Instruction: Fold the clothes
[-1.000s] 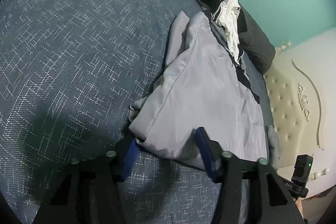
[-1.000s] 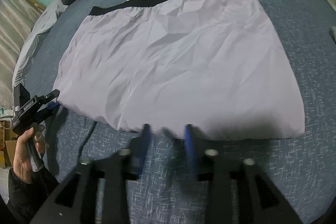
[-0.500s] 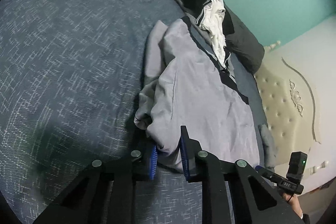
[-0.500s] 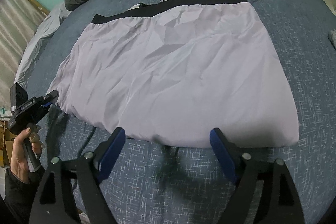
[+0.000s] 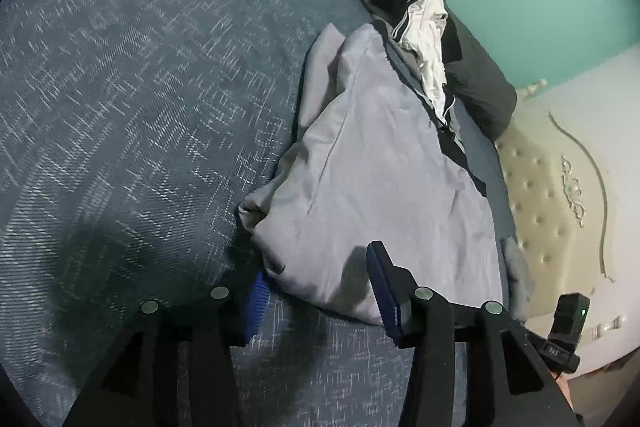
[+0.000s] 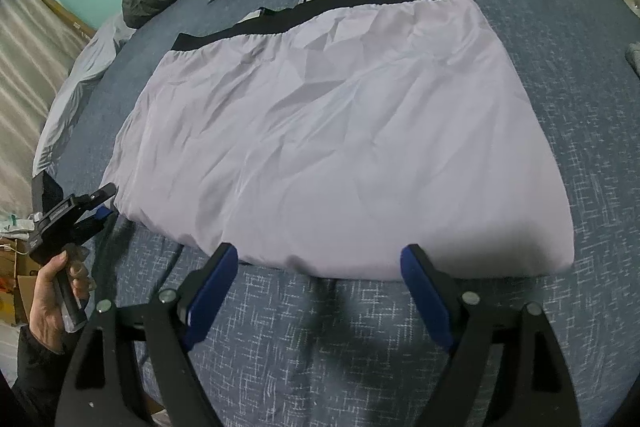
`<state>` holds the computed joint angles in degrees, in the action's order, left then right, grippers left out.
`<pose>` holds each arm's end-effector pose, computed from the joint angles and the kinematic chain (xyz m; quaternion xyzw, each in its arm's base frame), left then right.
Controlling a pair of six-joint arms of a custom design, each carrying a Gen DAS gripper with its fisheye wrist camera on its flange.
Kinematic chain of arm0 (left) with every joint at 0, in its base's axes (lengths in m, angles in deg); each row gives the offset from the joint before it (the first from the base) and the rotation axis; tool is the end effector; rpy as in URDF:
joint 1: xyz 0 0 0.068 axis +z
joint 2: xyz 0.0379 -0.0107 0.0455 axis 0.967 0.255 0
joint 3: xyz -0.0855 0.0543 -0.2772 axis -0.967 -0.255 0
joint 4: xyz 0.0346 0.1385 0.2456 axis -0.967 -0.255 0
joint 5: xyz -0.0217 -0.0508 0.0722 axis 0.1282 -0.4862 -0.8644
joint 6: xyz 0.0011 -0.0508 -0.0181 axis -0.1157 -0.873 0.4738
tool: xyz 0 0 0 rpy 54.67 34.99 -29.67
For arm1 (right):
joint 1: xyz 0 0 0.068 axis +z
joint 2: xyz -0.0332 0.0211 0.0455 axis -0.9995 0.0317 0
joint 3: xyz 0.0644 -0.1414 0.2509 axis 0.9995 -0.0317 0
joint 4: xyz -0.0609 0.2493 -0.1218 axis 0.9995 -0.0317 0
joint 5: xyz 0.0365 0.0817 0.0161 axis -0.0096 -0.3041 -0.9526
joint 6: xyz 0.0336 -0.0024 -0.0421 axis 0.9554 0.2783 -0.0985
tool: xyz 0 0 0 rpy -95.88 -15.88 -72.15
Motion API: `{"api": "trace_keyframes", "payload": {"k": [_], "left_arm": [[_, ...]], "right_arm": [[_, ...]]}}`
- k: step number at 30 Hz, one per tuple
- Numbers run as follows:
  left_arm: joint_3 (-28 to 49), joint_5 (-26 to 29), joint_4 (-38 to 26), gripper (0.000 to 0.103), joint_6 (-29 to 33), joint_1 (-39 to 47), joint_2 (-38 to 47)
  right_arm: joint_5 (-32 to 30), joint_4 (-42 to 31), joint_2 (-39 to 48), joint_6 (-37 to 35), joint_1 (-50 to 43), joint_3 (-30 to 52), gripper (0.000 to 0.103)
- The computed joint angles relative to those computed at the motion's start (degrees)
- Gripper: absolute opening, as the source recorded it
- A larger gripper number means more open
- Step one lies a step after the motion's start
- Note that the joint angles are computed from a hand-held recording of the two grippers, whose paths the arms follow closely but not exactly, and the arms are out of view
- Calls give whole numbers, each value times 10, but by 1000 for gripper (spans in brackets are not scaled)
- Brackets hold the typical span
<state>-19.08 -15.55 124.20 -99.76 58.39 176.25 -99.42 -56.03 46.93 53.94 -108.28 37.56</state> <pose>0.2046 -0.0645 0.0533 -0.3313 0.8468 -0.2863 0.3019 0.3297 -0.1028 0.1216 -0.1418 0.9575 0.1892 0.1648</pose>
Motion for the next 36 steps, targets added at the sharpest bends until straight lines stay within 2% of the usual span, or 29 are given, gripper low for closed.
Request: {"api": "trace_keyframes", "payload": {"k": [4, 7, 9, 10, 11, 14, 27, 36], "left_arm": [[8, 4, 54, 51, -9, 7, 49], [13, 1, 59, 50, -4, 6, 54], [15, -9, 48, 38, 1, 1, 43], [14, -14, 41, 27, 4, -2, 35], [14, -18, 37, 21, 6, -5, 27], [16, -30, 15, 16, 12, -16, -1], [84, -93, -162, 12, 44, -89, -150], [198, -135, -263, 12, 82, -156, -161]], "right_arm": [[-1, -1, 3, -4, -3, 0, 84], [0, -1, 8, -6, -6, 5, 84], [-1, -1, 10, -4, -9, 8, 84], [-2, -2, 12, -3, -11, 10, 84], [-2, -2, 12, -3, -12, 11, 84], [-3, -2, 14, -2, -15, 13, 84], [-25, -8, 17, 9, -43, 32, 84], [-42, -35, 30, -4, -77, 66, 84]]}}
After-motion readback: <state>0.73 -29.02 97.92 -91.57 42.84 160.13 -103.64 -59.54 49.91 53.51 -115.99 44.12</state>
